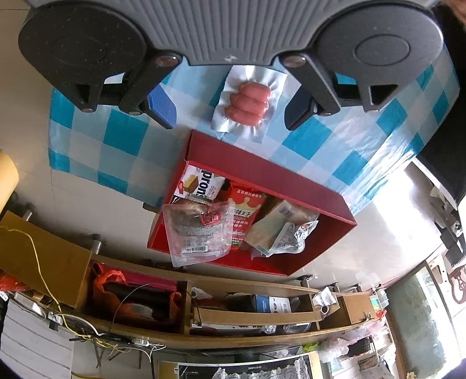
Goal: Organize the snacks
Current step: 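Grasp the yellow waffle bag with the left tool while the right tool grasps the sausage pack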
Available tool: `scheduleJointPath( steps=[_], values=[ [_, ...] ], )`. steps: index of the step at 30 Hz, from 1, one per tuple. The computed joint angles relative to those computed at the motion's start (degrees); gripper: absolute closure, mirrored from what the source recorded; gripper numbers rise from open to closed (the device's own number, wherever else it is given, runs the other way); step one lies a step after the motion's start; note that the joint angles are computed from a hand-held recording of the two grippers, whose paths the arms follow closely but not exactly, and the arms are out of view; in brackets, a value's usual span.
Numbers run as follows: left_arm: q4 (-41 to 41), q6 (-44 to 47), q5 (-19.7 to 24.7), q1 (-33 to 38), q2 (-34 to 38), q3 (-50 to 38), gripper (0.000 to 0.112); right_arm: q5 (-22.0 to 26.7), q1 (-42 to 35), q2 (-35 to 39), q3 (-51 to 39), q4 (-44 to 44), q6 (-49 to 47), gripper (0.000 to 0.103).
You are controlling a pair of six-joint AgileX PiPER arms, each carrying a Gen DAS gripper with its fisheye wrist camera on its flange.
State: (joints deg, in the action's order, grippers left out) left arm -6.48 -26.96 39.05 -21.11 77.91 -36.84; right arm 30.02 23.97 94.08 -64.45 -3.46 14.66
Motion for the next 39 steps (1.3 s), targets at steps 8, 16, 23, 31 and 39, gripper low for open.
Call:
scheduleJointPath(
  steps=[8, 16, 23, 31, 39],
  values=[
    [15.9, -22.9, -3.2, -7.1, 6.8, -3.1, 0.012, 1.0, -1.5, 3.0, -0.9, -1.6, 1.5, 0.021],
    [25.7, -24.0, -2.3, -7.3, 6.0, -2.5, 0.028, 4.1, 0.5, 11.5, -6.4, 0.5, 1.6, 0.021],
    [24.8, -19.8, -3.0, -1.6, 7.2, -3.8, 0.029, 6.4, 2.5, 18.5, -11.4, -0.6, 3.7, 0.021],
    [23.3, -16.3, -3.4, 2.4, 10.3, -7.7, 0.028, 4.1, 4.2, 21.9, -12.7, -4.4, 9.0, 0.0],
    [28.5, -20.3, -4.4, 2.4, 12.1, -7.6, 0.017, 6.7, 3.8, 23.7, -16.1, -3.4, 7.9, 0.0]
  ],
)
